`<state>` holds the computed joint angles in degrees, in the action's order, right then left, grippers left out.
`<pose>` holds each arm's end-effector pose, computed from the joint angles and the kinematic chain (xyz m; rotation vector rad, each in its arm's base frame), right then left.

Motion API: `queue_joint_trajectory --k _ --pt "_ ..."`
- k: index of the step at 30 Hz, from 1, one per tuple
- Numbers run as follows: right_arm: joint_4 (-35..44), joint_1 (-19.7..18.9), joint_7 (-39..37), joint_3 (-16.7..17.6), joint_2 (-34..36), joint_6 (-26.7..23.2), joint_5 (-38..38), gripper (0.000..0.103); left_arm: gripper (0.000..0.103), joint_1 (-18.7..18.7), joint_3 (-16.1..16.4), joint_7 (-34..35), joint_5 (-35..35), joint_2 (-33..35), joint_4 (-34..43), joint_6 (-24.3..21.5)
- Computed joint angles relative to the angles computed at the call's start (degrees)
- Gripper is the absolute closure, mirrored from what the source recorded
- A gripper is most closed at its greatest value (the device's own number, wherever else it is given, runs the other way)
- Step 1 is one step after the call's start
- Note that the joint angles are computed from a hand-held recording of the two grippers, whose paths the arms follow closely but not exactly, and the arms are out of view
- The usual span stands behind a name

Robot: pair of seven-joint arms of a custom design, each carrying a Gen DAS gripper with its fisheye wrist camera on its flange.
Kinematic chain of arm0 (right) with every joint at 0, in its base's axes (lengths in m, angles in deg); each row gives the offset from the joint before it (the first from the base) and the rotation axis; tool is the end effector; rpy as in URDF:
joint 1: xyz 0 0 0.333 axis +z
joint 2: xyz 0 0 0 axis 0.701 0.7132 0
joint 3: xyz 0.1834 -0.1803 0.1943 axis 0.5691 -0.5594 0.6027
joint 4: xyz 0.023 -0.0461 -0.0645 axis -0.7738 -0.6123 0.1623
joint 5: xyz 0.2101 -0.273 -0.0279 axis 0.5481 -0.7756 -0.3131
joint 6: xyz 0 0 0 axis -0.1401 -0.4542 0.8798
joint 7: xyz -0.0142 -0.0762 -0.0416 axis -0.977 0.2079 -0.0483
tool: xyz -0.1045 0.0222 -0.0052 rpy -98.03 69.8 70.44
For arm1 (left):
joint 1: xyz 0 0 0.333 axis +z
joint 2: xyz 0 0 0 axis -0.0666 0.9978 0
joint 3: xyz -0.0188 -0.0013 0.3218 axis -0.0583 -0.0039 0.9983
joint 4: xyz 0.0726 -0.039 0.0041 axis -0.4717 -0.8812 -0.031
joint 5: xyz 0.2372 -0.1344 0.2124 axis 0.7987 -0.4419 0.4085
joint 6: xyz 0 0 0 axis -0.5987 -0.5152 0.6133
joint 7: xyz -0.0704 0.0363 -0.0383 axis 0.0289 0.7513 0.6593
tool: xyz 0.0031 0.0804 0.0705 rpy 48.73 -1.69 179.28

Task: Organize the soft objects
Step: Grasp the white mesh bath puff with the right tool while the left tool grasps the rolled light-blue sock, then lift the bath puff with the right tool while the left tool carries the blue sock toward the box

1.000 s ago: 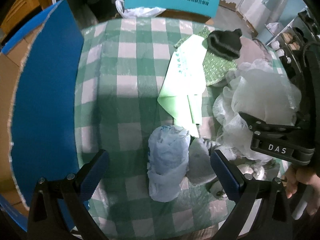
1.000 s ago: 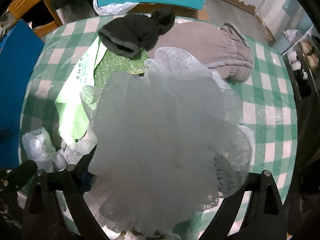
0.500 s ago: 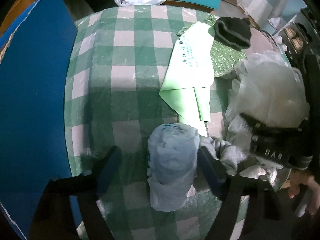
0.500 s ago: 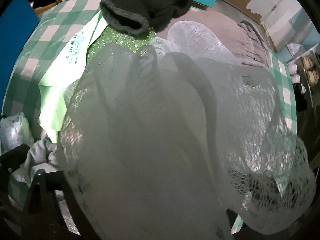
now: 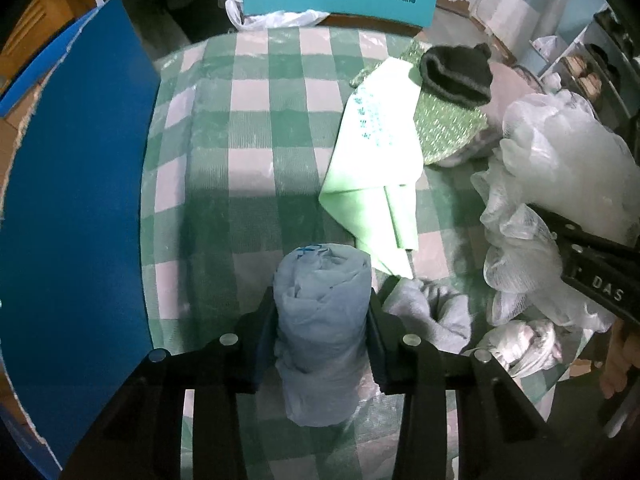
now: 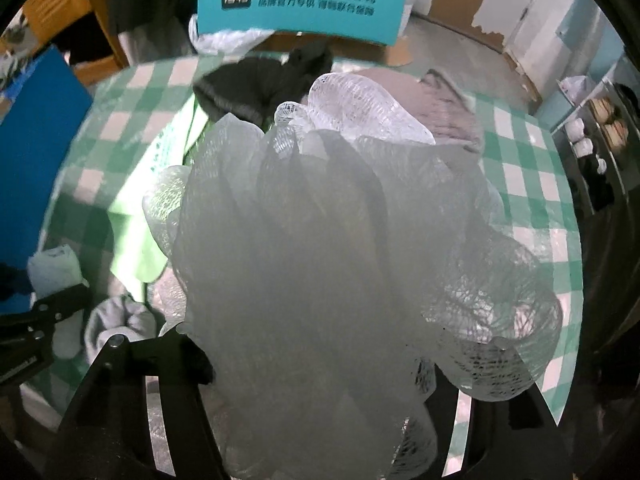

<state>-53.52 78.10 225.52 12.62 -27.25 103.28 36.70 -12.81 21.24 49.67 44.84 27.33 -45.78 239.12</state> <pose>0.5068 0.3573 0.3252 -1.9897 2.0676 -0.3221 0.5678 -0.1955 0.3169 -1.8306 2.4369 -0.3533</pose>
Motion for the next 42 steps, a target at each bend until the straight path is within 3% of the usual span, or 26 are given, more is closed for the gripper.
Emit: queue_joint_trajectory --k 6,10,11,12,14,18,31,42 --pt "-3.8 0.5 3.5 -1.6 -3.8 4.1 -3.0 0.04 0.063 0.3 -0.6 -0.2 -0.2 -0.8 0.8 1.1" --pt "-4.6 2.9 9.3 -2.4 -6.0 4.6 -8.0 0.041 0.063 1.3 -1.9 0.5 -1.3 -1.9 1.3 0.6" --pt "-5.5 3.1 10.9 -2.5 -7.0 5.0 -9.3 0.041 0.063 0.9 -1.2 1.5 -1.9 -2.3 0.4 3.3" --pt "-5.7 2.8 11.3 -2.1 -7.4 5.2 -10.1 0.041 0.063 1.0 -1.8 0.7 -1.9 -4.6 -2.4 2.9" --pt "-6.3 2.6 12.9 -1.8 -8.3 5.8 -11.8 0.041 0.063 -1.3 -1.5 -1.9 -1.5 -7.9 -9.1 8.0" --pt "-6.7 2.1 14.9 -1.0 -9.9 6.1 -15.0 0.041 0.063 -0.6 -2.4 -1.1 -3.0 -10.9 -12.0 9.9" --pt "-6.5 1.0 19.4 0.9 -12.8 7.3 -23.3 0.041 0.064 -0.4 -1.7 1.9 -4.9 -20.0 -17.5 12.5" --pt "-3.6 1.2 20.0 1.9 -12.3 7.7 -26.4 0.042 0.064 0.3 -0.6 3.2 -7.3 -23.1 -18.3 13.1"
